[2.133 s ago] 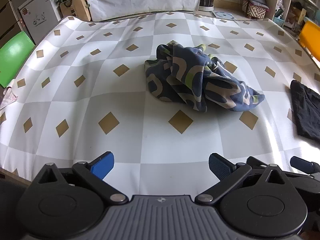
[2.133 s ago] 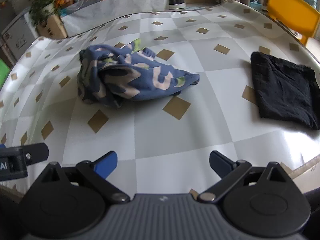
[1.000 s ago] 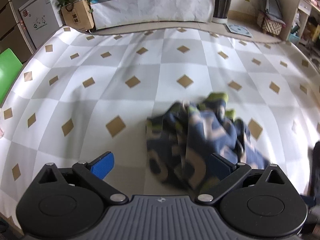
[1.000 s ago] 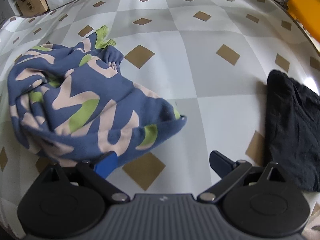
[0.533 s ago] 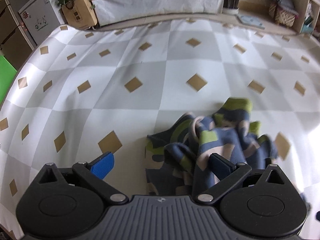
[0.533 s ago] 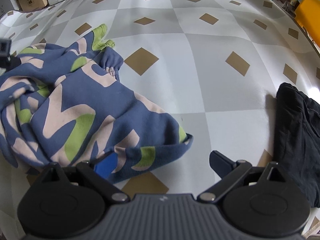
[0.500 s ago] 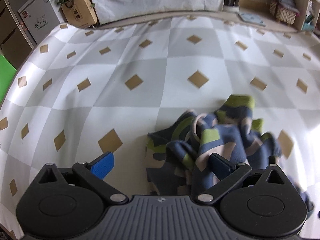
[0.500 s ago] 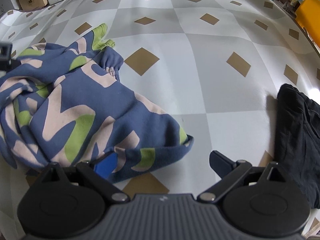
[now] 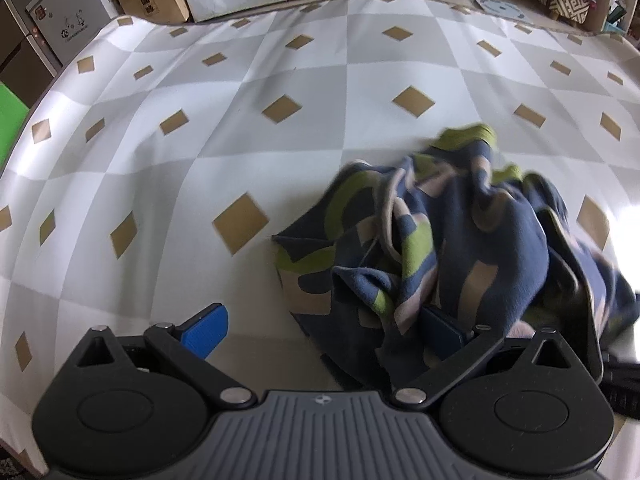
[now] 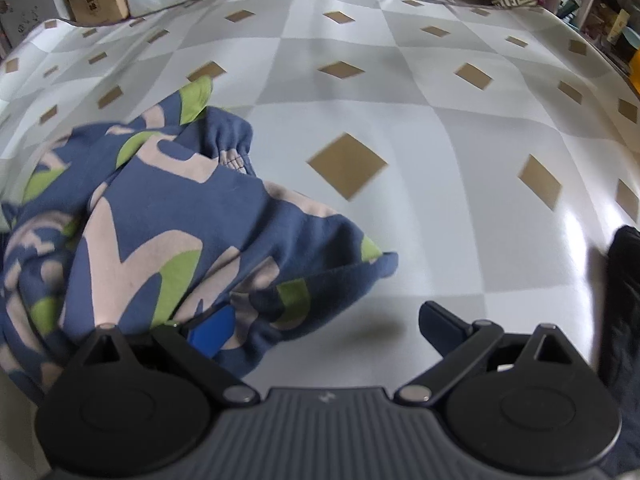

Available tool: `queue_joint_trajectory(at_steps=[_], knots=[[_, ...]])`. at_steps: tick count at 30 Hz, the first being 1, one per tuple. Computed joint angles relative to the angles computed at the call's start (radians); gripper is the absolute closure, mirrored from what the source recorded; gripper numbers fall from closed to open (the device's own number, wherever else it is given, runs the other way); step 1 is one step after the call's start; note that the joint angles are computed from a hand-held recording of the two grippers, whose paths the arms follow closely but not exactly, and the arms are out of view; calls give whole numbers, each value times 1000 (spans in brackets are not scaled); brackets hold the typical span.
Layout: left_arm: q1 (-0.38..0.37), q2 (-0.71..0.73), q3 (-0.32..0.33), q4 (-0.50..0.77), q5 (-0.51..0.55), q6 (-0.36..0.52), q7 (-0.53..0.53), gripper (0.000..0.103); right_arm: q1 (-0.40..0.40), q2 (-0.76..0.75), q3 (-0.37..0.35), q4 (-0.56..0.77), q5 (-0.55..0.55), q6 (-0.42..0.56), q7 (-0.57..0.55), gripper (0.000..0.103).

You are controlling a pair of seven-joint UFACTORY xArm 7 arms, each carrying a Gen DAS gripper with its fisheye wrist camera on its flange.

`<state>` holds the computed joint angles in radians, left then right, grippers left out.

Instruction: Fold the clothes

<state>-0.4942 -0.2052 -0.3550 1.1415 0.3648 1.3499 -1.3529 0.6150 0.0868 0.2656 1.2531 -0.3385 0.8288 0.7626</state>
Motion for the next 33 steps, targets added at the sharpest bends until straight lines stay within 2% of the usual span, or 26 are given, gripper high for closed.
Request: queue_joint_trajectory(at_steps=[6,12,17,23,28,33], knots=[[-15,-69,-8,-50,-98,37,-3,1,6,17,2,6,6,-60,-39,5],[-37,-104,-70,-26,-58,135,-14,1,-7,-47,-1,-51,20,-107,-64,5],[-60,-176,-91,-83,-119,28,-45,1,-42,-152,5,-177,185,-166,-170,5],[-85,-123,-131,-61,-128,-3,-33,1,-52,-226,9,-275,351,-190,-289,5],[-122,-62,-133,-40,-114,-24,16,1,-56,-258,30,-339,319,-258,-362,4],[-142,-26,-115,-34,-98,-25,8,1,-39,-269,45,-391,271,-334,-488,1]])
